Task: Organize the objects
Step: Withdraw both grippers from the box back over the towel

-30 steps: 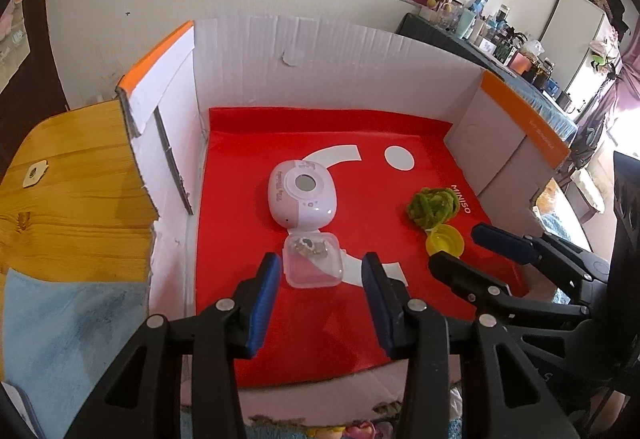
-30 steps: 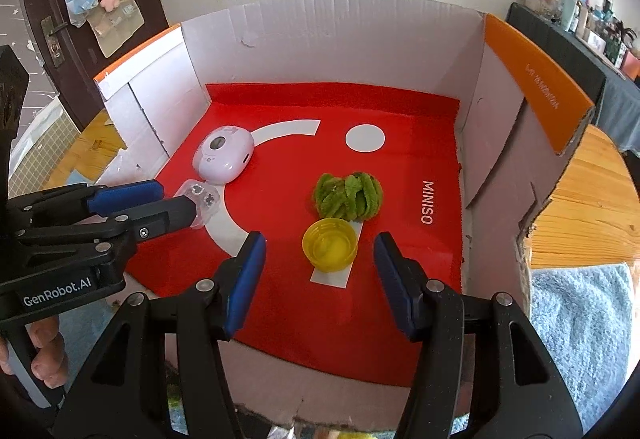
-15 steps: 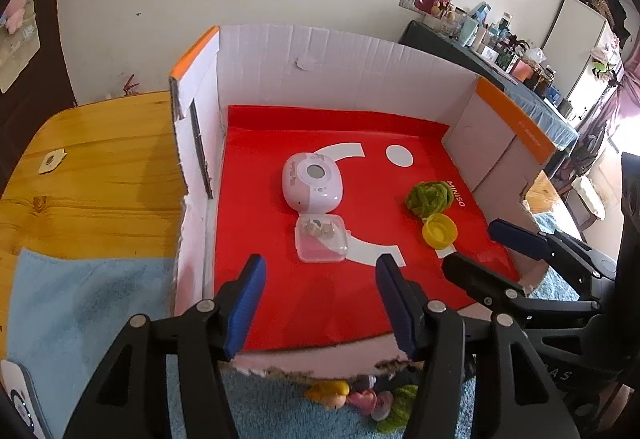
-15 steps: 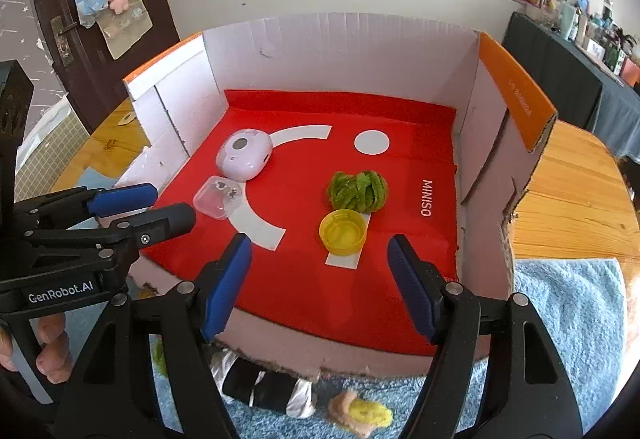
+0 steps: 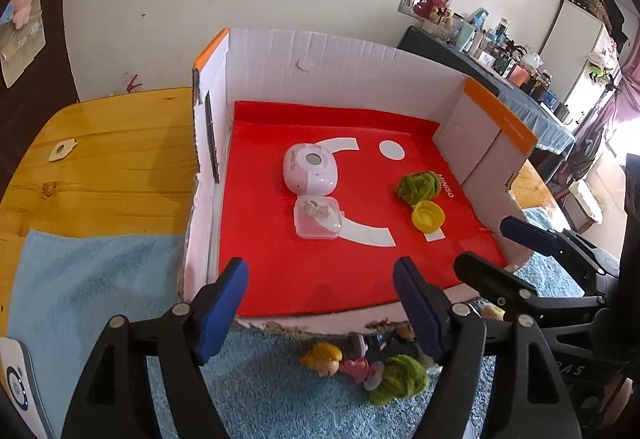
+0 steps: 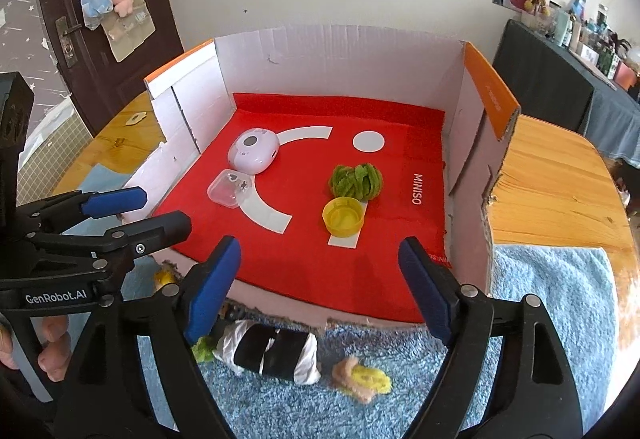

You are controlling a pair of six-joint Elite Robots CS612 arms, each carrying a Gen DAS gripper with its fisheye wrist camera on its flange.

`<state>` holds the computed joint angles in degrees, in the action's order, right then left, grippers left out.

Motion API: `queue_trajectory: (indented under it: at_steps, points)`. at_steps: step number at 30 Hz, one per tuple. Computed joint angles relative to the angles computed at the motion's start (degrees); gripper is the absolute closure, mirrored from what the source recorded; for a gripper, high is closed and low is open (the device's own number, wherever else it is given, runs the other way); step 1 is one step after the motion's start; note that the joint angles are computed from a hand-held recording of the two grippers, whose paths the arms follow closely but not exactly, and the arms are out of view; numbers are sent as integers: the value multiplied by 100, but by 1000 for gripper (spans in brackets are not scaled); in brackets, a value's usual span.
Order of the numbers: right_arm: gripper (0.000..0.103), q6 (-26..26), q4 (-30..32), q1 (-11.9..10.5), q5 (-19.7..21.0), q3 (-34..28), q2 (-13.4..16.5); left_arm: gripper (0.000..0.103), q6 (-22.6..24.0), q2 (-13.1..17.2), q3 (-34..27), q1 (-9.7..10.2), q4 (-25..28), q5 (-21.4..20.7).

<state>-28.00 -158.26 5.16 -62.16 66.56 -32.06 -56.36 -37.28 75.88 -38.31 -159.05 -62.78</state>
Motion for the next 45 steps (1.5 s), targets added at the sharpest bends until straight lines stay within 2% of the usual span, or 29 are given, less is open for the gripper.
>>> queue_trajectory:
  at_steps: [16,45]
  points:
    - [18,46,-428,-84,7,425,-209,21,-109,-137,233,-122,-101,221]
    - [16,-25,-807,-261,-21,1106,-473,20,-175,-129,348,-377,-149,139]
